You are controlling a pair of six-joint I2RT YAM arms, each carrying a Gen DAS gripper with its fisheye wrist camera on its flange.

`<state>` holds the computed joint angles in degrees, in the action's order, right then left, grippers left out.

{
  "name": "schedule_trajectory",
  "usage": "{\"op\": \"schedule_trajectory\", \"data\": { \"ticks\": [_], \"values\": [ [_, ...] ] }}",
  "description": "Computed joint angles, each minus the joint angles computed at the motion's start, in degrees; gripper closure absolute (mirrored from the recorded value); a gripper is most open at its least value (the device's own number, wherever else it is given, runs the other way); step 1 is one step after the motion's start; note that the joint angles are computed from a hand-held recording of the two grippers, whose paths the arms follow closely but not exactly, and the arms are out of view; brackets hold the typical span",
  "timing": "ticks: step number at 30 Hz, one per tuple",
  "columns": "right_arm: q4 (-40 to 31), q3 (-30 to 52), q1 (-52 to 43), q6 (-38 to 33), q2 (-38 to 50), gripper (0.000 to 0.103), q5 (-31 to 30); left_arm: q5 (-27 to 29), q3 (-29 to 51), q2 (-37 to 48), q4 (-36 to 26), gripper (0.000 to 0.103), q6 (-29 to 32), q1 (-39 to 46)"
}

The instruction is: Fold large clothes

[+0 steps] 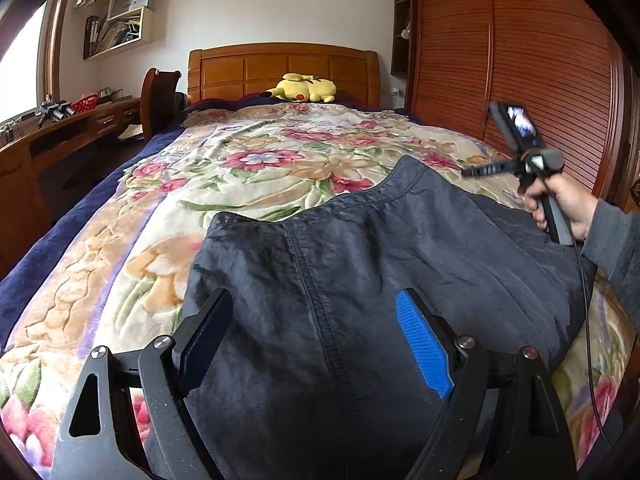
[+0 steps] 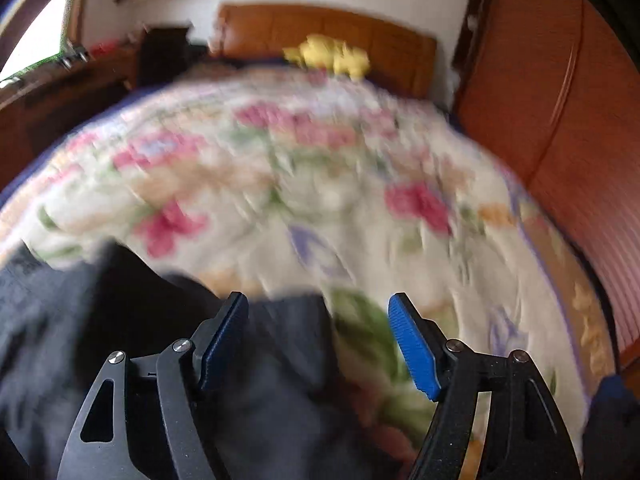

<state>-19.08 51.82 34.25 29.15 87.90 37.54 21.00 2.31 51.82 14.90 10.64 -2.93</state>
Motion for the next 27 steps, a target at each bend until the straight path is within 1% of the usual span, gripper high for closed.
{"op": "schedule_trajectory", "data": {
  "ticks": [2, 3, 5, 6, 8, 9, 10, 11, 12, 13, 15, 17, 19, 22, 25, 27],
  "values": [
    [2.6, -2.7, -2.7, -0.2, 0.4, 0.028, -5.1, -1.1, -0.2, -0.4, 0.0, 0.019, -0.4, -1.4],
    [3.1, -2.4, -3.9, -0.6, 1.5, 0.029, -7.3, -1.5, -0.3, -0.1, 0.3, 0.019, -0.5, -1.8],
    [4.2, -2.6, -5.6, -1.6, 3.1, 0.029, -9.9, -2.4, -0.3, 1.3, 1.5, 0.019, -0.7, -2.7],
    [4.6, -2.7, -6.2, -1.9, 3.3, 0.032, -10.9, -2.7, -0.3, 1.9, 2.0, 0.019, -0.8, -3.0],
    [8.0, -3.2, -9.8, -5.2, 4.4, 0.038, -14.7, -2.8, -0.3, 3.4, 3.0, 0.019, -0.7, -3.0],
    [8.7, -2.9, -10.2, -5.9, 5.1, 0.046, -15.8, -2.8, -0.2, 4.1, 3.6, 0.019, -0.7, -2.9],
    [8.9, -3.6, -9.8, -6.3, 4.2, 0.062, -16.6, -2.9, -0.2, 4.5, 3.9, 0.019, -0.7, -3.0],
    [9.5, -3.9, -9.9, -7.5, 3.9, 0.073, -17.6, -2.8, -0.1, 5.2, 4.4, 0.019, -0.8, -2.9],
    [9.6, -3.9, -8.4, -7.5, 4.6, 0.088, -16.2, -2.8, 0.0, 6.0, 4.9, 0.019, -0.8, -2.8],
    [9.6, -4.0, -7.7, -8.4, 4.4, 0.093, -15.1, -2.9, 0.2, 6.7, 5.3, 0.019, -0.9, -3.0],
    [11.0, -5.4, -6.6, -10.0, 3.0, 0.097, -13.1, -3.1, 0.4, 8.1, 6.1, 0.019, -0.9, -3.1],
    [12.1, -8.2, -6.2, -10.0, -1.2, 0.097, -10.3, -3.4, 0.6, 9.4, 6.7, 0.019, -0.8, -3.1],
    [10.9, -10.5, -6.5, -8.7, -5.1, 0.097, -6.6, -3.2, 0.9, 11.2, 7.1, 0.019, -0.6, -2.8],
    [10.9, -13.5, -10.5, -7.8, -9.0, 0.097, -9.0, -2.5, 1.1, 12.0, 7.2, 0.019, -0.7, -1.9],
    [8.8, -13.5, -9.9, -6.4, -9.0, 0.097, -7.8, -1.6, 1.4, 12.4, 7.0, 0.019, -0.8, -0.8],
    [7.3, -13.2, -8.2, -4.5, -10.2, 0.097, -7.1, -2.2, 1.2, 11.8, 6.9, 0.019, -1.0, -1.4]
  ]
}}
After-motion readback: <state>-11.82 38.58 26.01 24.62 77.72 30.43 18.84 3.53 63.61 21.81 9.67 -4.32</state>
